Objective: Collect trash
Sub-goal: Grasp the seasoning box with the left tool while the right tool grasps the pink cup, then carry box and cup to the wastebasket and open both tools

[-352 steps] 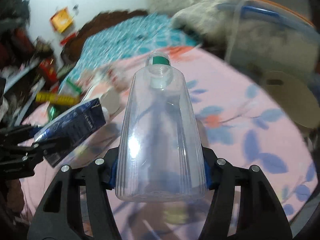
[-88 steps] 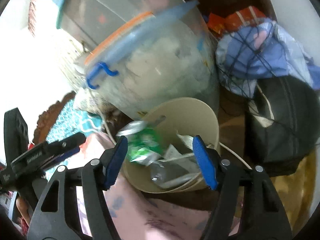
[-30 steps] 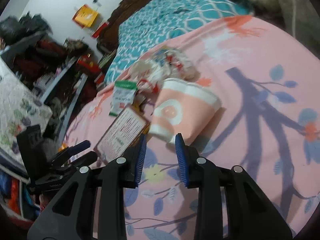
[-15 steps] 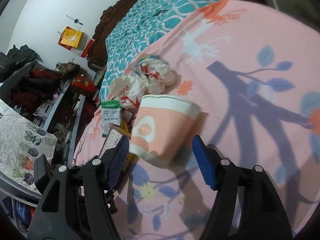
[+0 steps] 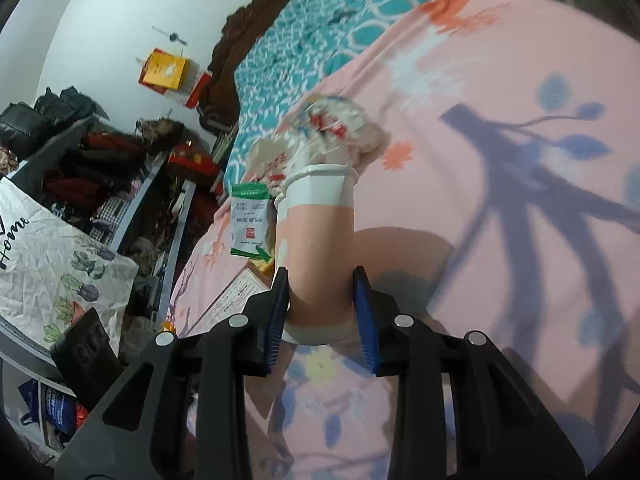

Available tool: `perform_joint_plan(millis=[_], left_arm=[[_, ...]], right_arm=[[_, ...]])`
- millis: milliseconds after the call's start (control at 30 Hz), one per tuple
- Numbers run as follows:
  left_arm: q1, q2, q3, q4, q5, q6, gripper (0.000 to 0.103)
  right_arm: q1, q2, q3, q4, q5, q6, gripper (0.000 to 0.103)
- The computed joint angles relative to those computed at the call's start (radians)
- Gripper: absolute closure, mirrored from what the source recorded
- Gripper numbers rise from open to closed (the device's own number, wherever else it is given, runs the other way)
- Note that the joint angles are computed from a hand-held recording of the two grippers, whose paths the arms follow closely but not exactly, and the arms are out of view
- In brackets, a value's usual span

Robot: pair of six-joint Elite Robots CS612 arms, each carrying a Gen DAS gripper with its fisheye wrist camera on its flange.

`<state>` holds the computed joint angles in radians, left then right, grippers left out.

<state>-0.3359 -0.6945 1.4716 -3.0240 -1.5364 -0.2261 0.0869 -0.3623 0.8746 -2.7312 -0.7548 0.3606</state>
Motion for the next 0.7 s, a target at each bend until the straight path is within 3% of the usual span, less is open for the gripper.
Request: perform_joint_plan(millis=[267,500,700], left_arm=[[-0.032,0.035,-0.098,0.047,-0.081,0.075,0.044],[-0.069,0.115,-0.290,0.137,-0.143,0.143,0.045],[-0.112,0.224,-0.523,0.248,-0.194,0.210,0.045]], right_arm=[[-0.061,-0.078,0.196,-0.251,-0.074,0.161,0.069],[-0.116,-0.125,0.308,-0.425,-0.179,0.252,0.069],[-0.169,-0.135,0.360,-0.531,-0.256,0.346,0.069]])
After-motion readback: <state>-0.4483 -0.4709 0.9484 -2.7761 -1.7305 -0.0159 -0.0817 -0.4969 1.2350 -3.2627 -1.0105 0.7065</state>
